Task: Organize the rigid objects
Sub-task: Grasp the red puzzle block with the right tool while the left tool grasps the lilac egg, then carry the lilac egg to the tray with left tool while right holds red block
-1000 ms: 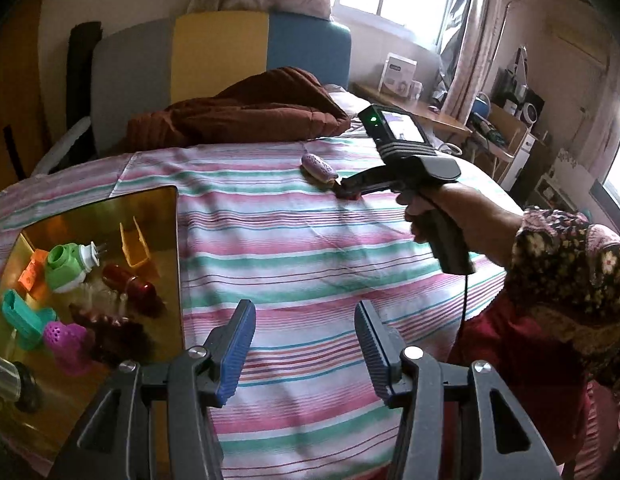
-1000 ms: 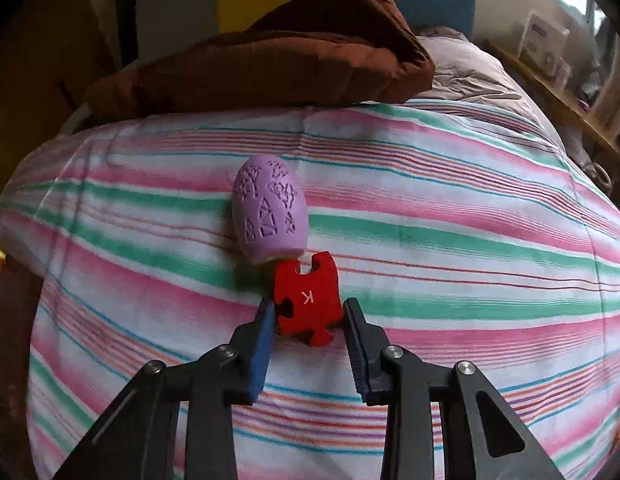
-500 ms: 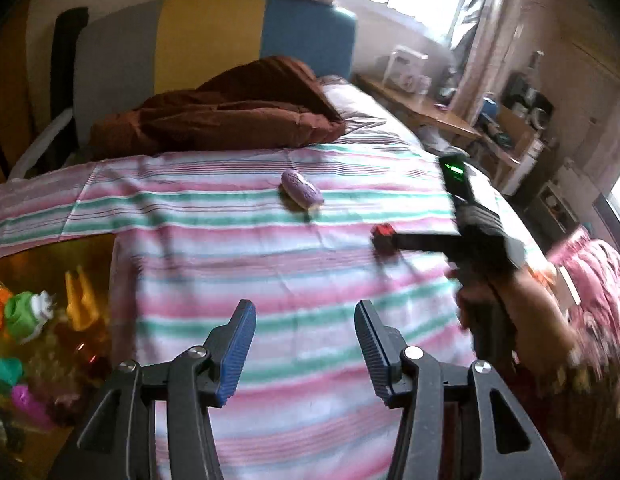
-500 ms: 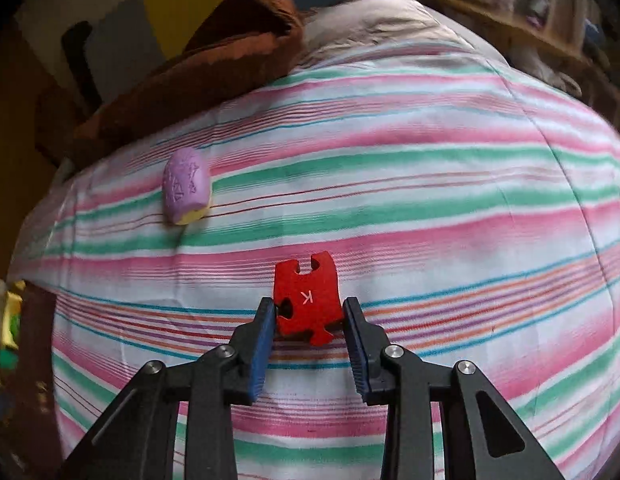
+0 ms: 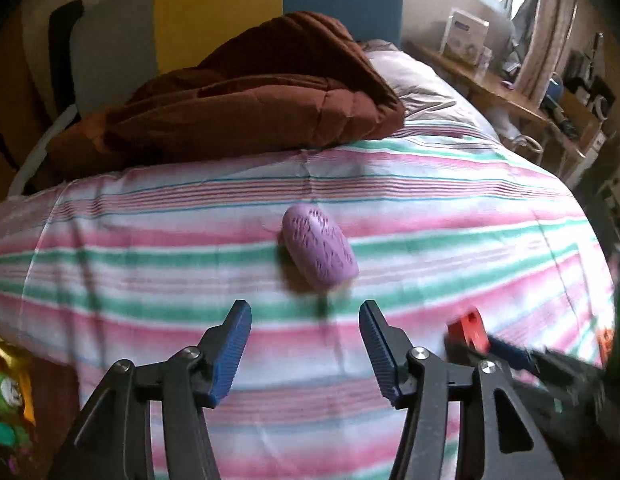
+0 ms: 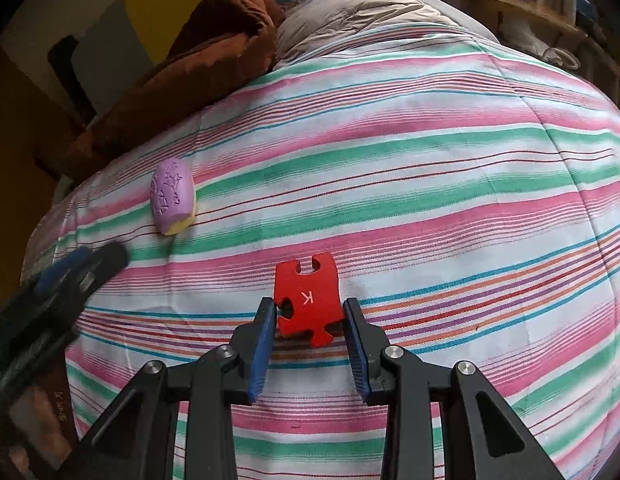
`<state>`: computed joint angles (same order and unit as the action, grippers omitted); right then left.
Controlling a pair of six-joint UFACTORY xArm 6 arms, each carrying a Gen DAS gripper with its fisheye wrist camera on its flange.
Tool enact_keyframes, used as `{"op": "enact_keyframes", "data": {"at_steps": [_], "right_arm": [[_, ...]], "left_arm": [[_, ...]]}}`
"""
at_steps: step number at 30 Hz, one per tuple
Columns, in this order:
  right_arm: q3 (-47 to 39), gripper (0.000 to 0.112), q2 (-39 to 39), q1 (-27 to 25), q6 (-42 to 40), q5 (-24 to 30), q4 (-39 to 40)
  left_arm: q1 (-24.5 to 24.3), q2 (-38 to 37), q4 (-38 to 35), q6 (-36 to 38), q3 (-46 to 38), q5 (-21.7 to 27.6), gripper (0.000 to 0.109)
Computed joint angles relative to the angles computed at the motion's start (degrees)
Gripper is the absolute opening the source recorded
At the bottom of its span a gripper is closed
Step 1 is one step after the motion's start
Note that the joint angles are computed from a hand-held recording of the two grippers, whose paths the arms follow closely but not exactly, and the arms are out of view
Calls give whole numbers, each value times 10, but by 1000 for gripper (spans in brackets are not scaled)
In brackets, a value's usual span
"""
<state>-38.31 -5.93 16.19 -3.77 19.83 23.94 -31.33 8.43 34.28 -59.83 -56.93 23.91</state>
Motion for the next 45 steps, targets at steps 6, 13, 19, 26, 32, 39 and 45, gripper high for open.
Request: {"op": "enact_keyframes", "data": {"at_steps": [6, 13, 19, 26, 32, 39, 45], "right_arm": [[-3, 35, -4, -1, 35, 9, -28], [-13, 35, 8, -3, 35, 9, -24], [-15, 35, 9, -3, 31, 12, -14], [-15, 35, 11, -2, 34, 9, -15], [-14, 35, 12, -2, 29, 6, -12], [-32, 35, 33, -3, 12, 2, 9], [-36, 35, 41, 2, 31, -4, -29]], "left_arm": [[-4, 73, 21, -25, -95, 59, 57], [-8, 147, 64, 2, -183, 106, 58], [15, 147, 65, -10, -145, 40, 56], [48, 90, 265, -140, -39, -84, 45], [67, 53, 325, -190, 18, -136, 45], [45, 15, 294, -179, 56, -106, 45], [45, -8, 333, -205, 89, -129, 45]]}}
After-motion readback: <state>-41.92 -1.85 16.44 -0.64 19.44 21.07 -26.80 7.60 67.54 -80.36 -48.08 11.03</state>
